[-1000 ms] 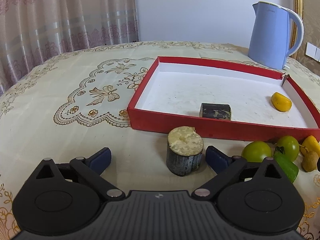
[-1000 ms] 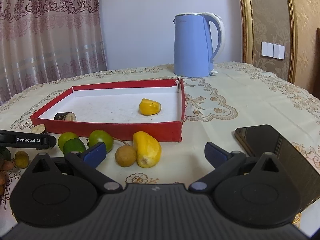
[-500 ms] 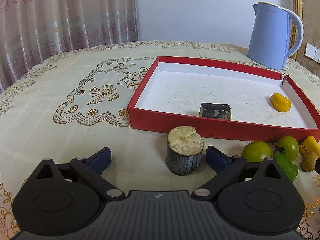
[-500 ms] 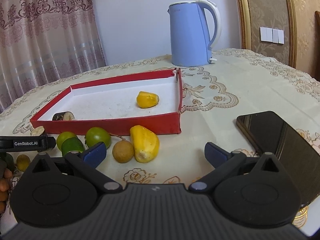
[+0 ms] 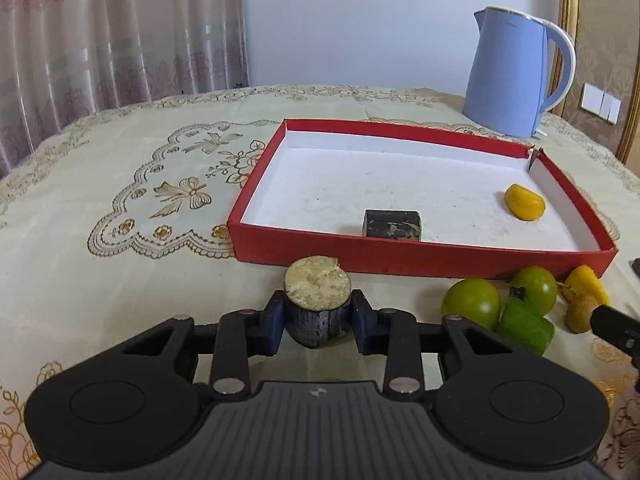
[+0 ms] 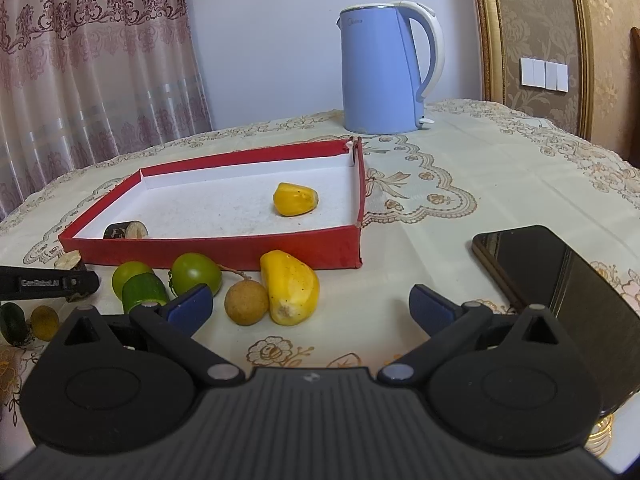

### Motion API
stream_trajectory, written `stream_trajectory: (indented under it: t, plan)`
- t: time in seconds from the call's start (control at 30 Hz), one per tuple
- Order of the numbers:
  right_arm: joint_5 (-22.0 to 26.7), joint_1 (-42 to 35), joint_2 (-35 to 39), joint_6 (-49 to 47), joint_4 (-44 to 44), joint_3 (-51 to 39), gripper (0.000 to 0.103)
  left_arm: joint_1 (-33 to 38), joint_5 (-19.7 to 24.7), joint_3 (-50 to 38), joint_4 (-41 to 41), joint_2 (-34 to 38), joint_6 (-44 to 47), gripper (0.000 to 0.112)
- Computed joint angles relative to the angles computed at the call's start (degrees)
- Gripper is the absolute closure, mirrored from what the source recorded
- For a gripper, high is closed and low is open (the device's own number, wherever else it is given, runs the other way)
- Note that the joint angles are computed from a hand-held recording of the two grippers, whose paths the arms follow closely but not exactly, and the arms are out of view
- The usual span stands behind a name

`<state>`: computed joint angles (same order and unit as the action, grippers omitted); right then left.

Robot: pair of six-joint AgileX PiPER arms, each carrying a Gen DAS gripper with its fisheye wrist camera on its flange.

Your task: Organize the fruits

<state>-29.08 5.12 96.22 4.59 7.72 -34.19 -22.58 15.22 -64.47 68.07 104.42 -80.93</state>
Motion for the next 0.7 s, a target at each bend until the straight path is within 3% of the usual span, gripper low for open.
stream_trajectory:
  t: [0.1,0.3,0.4,0.7]
  plan:
    - [-0.39,0.26,-0.08,-0.64,0.81,0.14,0.0,1.08,-2.09,1.35,-1.35,-1.95,0.98,0.08]
    - [-3.16,0.98,-1.16,-4.45,1.46,1.89,0.0,0.67,-0.45,2.19,3.77,-5.17,-3.04,0.08]
    - [-1.33,-0.15,-2.27,-3.17,-1.88,1.68,0.012,0.2,0.42,2.07,4.59,-5.87,-3.27,0.08]
    - [1.02,-0.18,-5.12,-0.8,-9.54,2.72,0.022,-0.34,0.91,0.95,3.18,-5.63,-0.87,0.079]
